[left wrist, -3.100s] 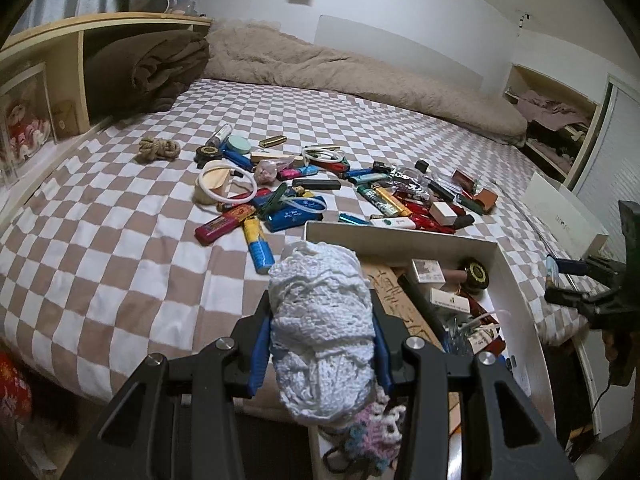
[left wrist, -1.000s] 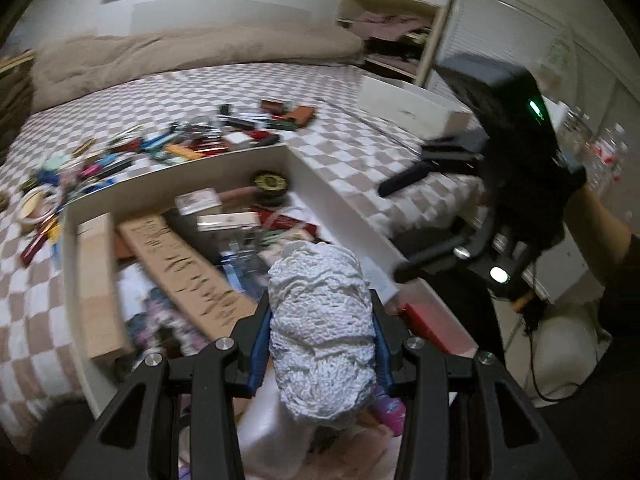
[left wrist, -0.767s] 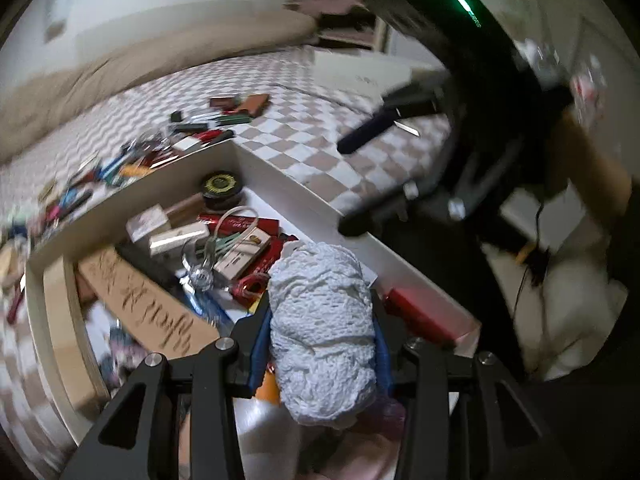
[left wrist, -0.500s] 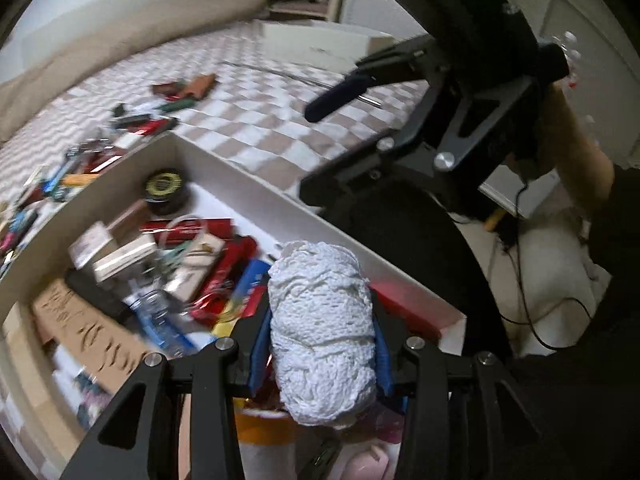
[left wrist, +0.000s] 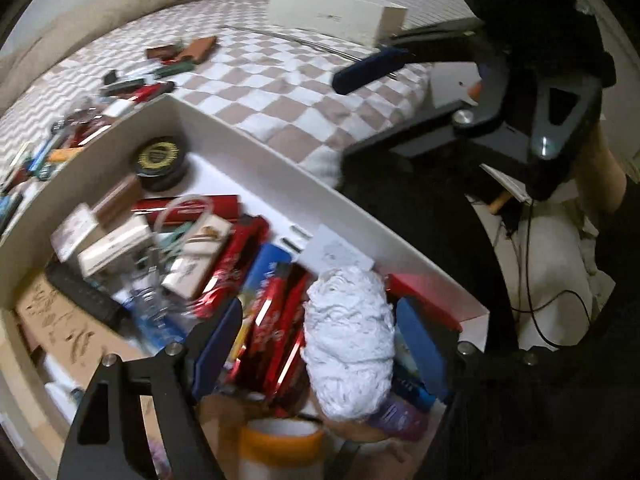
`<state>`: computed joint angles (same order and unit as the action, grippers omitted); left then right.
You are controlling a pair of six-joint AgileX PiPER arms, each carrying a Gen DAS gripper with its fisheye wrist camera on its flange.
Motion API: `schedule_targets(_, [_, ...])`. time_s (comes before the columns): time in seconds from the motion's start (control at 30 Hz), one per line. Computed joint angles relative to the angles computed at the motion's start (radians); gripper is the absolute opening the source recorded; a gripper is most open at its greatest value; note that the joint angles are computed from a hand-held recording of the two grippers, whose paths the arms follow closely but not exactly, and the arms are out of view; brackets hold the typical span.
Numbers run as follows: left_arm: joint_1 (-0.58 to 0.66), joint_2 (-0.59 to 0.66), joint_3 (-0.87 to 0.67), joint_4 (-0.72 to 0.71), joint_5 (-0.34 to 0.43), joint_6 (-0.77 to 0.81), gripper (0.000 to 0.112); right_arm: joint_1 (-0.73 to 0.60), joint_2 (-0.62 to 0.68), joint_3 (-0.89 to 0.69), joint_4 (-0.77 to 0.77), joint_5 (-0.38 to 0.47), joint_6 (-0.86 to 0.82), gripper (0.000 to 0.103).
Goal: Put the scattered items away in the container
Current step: 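Open the right tool dropping the tube while the left tool lowers the yarn ball into the box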
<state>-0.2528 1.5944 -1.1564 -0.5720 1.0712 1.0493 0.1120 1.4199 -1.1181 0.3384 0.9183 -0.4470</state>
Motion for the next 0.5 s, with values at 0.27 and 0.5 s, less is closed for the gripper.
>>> schedule_targets(0.27, [0.05,-0.06,0.039,0.002,-0.004,0.048,0.08,0.023,0.004,-0.013,0.01,-0.006,0.011,0.092])
schedule_targets(0.5, [0.123,-0.11,0.074,-0.04,-0.053,0.05,0.083,0.049,0.016,-0.011,0.036,-0.025,0.032,0.092])
